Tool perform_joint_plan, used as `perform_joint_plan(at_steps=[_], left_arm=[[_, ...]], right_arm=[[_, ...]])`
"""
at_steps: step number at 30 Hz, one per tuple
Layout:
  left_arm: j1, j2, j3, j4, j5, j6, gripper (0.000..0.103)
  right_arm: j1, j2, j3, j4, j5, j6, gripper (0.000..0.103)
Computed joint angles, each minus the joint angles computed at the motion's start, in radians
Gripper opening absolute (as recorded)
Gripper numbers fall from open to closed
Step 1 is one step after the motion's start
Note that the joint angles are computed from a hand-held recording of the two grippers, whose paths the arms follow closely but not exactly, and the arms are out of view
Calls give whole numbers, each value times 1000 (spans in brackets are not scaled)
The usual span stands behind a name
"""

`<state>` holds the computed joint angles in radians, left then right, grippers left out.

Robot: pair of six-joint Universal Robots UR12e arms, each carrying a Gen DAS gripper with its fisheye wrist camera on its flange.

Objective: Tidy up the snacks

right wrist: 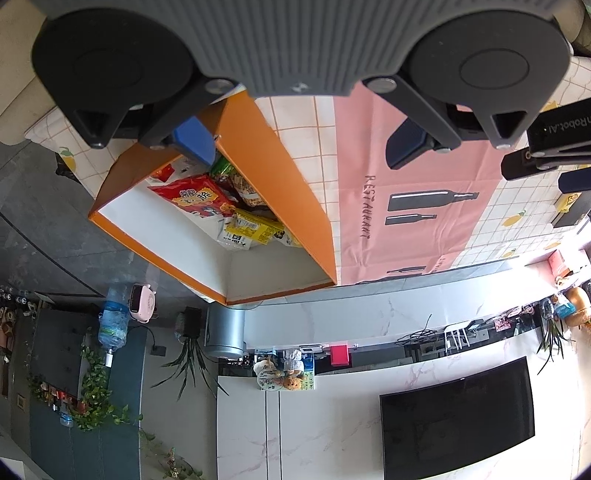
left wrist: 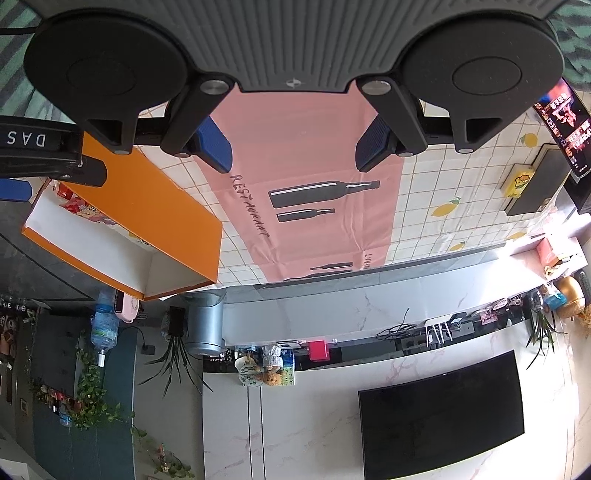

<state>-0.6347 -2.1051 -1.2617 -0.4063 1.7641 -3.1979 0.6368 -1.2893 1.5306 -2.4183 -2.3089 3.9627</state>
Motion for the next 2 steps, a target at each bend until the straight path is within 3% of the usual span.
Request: perform_joint_plan(at_steps=[2], left_arm=[[6, 4, -8, 10, -6, -6, 89]], right_arm=[[1, 7, -12, 10, 2, -8, 96]])
